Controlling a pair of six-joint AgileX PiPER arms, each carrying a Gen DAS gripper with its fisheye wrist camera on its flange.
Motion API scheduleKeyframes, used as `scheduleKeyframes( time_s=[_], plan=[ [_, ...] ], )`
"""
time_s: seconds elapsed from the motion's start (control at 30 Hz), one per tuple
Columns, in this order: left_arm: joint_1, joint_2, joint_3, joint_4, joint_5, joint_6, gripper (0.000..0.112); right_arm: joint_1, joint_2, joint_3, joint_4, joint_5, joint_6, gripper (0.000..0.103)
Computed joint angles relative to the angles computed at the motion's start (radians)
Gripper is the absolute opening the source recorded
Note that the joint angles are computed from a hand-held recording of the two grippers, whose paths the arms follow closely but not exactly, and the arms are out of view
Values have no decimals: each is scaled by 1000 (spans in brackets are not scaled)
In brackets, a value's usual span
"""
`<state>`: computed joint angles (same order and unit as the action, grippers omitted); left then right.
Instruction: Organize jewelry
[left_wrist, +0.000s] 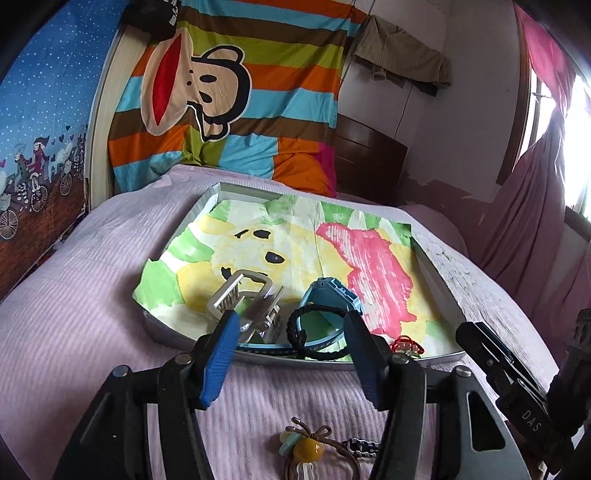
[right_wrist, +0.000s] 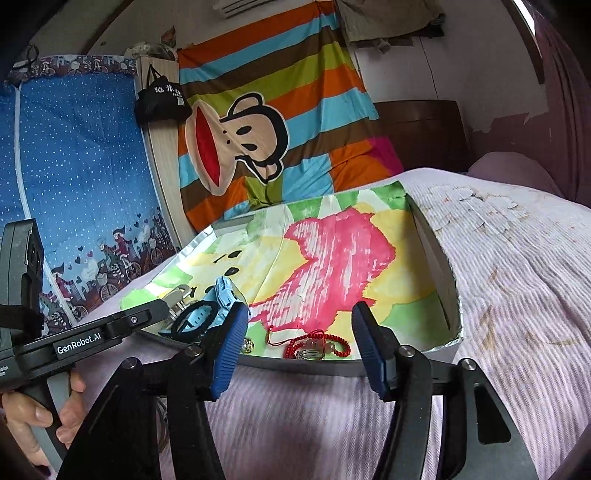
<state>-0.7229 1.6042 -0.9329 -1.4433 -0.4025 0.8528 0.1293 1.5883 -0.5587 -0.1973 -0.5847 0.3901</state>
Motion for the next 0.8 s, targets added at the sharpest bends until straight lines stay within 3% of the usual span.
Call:
scheduleKeyframes(
  time_s=[0.1, 0.17, 0.2, 0.27, 0.37, 0.57, 0.8],
  plan=[
    [-24, -38, 37, 1, -40, -3, 67, -5, -36, 62, 20, -85, -21, 71],
    [-59, -64, 67, 3, -106, -20, 88, -2, -60, 103, 38, -141, -40, 86],
    [-77, -79, 88, 24, -140, -50, 91, -2, -74, 124, 39, -169, -40, 94],
    [-98, -110, 122, 49, -171, -76, 97, 12, -100, 169, 78, -229, -64, 99],
    [-139, -144, 152, 29, -219, -49, 103, 46, -147, 219, 150, -281, -116, 102],
    [-249, -193, 204, -12, -364, 18, 103, 135, -257, 291, 280, -296, -244, 102],
    [-335, -231, 269, -42, -457, 24, 103, 181, -409, 349, 296, -218, -333, 102]
  ],
)
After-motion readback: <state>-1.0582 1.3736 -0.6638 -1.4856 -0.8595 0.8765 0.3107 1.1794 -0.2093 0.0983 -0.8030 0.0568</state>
